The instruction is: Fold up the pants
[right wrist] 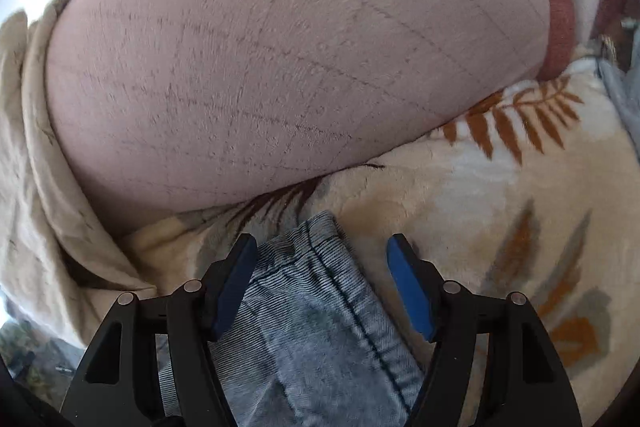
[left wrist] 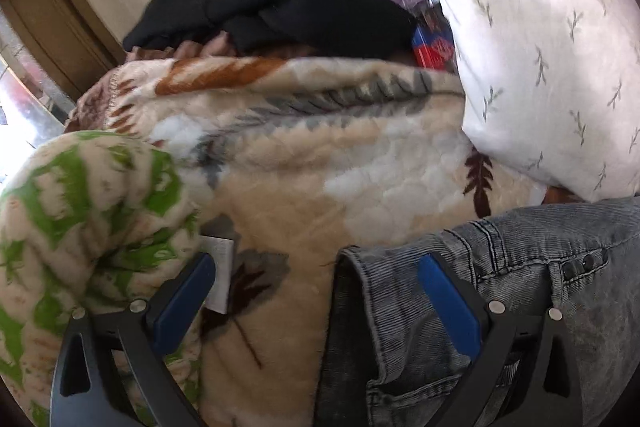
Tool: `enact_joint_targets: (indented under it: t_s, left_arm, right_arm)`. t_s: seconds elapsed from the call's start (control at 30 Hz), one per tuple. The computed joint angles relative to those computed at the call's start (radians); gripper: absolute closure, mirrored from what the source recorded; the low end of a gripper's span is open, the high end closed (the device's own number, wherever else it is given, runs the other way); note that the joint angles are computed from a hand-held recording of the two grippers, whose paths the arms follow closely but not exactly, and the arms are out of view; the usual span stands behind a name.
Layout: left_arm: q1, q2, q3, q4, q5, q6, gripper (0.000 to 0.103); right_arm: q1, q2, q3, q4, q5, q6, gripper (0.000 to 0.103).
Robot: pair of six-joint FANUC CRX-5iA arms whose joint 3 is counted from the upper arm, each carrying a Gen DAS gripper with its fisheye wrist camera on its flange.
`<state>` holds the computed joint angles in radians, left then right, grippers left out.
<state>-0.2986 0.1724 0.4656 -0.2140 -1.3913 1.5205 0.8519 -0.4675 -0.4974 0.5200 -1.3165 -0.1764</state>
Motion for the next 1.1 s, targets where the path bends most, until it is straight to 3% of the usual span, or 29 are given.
enact_joint_targets:
  t_s: [0.07,0.13,0.27,0.37,0.43,0.77,0.93,1.1]
  left_arm:
    - [0.006,0.015,0.001,0.033,-0.005,-0.001,0.007]
    - [0.022,0.032,0.000,0.087,-0.015,-0.010,0.030]
    - [0.045,0.056,-0.008,0.172,-0.027,-0.031,0.049]
    - [0.072,0.059,-0.024,0.229,-0.013,-0.035,0.062]
    - [0.103,0.055,-0.046,0.287,0.002,-0.034,0.076]
    - [0.204,-0.010,-0.123,0.489,0.066,-0.093,0.084]
    - [0.228,-0.096,-0.178,0.574,0.088,-0.149,0.084]
    - [0.276,-0.201,-0.245,0.685,0.083,-0.210,0.084]
  right_arm:
    - [-0.007,0.020,0.008,-0.001,-0.001,0.012,0.035]
    - [-0.002,0.033,0.017,-0.005,-0.014,0.003,0.037]
    - [-0.005,0.090,0.066,-0.029,-0.037,0.080,0.065]
    - [0.012,0.124,0.088,-0.028,-0.073,0.103,0.078]
    - [0.021,0.136,0.095,-0.024,-0.085,0.094,0.083]
    - [0.178,0.036,0.082,0.058,-0.227,-0.057,0.091]
    - [0.308,-0.035,0.098,0.129,-0.340,-0.148,0.091]
    - [0.520,-0.096,0.107,0.215,-0.501,-0.280,0.091]
